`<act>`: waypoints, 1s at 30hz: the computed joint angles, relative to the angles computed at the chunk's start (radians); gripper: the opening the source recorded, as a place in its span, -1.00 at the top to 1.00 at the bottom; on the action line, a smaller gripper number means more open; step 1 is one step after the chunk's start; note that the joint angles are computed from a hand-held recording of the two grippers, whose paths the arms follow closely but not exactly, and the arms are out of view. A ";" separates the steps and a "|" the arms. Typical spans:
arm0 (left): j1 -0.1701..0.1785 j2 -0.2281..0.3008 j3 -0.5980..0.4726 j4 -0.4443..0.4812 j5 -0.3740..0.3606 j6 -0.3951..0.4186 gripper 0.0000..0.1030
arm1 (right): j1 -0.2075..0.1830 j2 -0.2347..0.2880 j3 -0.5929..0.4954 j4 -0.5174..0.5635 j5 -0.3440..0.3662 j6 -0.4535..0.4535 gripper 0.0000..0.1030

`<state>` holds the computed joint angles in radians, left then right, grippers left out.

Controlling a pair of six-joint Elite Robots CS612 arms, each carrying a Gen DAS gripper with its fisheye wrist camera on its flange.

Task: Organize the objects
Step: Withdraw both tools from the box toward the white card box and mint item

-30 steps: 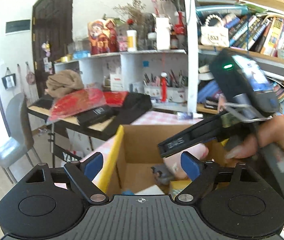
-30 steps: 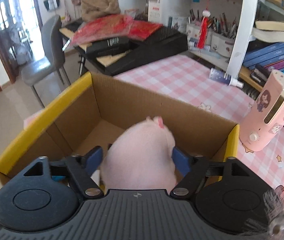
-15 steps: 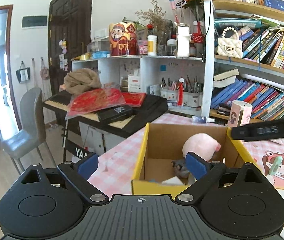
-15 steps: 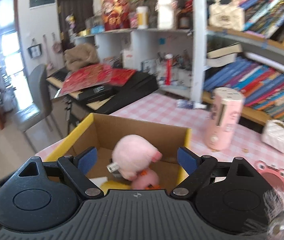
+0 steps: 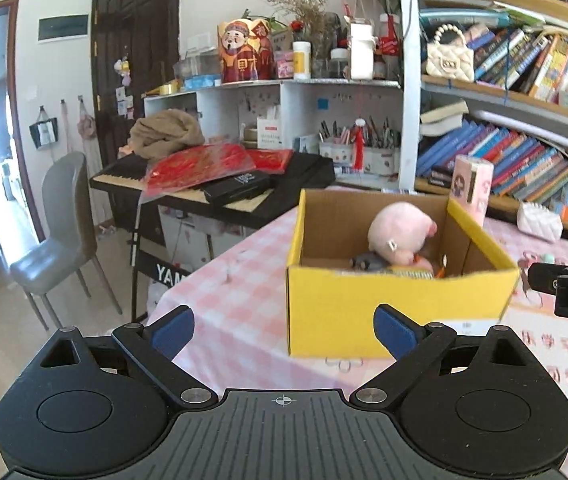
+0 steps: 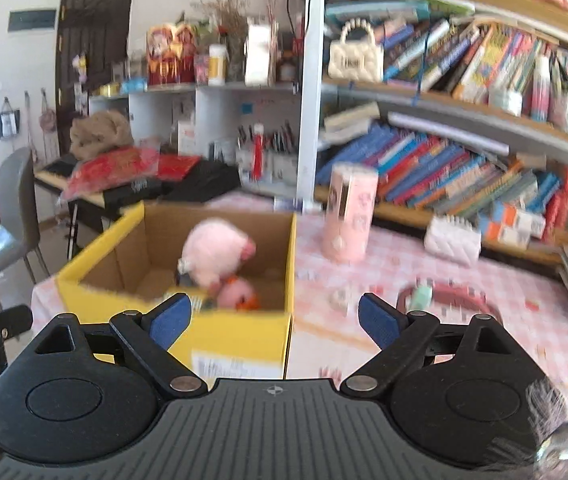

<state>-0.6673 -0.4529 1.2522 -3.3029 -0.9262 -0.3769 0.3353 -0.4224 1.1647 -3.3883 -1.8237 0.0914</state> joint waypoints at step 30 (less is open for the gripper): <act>-0.038 -0.041 0.112 -0.021 -0.303 0.202 -0.92 | 0.033 -0.141 0.359 0.008 -0.219 0.280 -0.80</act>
<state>-0.7052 -0.4944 1.3637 -3.3239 -1.2292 -0.1750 0.3683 -0.5637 1.5236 -3.3801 -2.0429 0.3717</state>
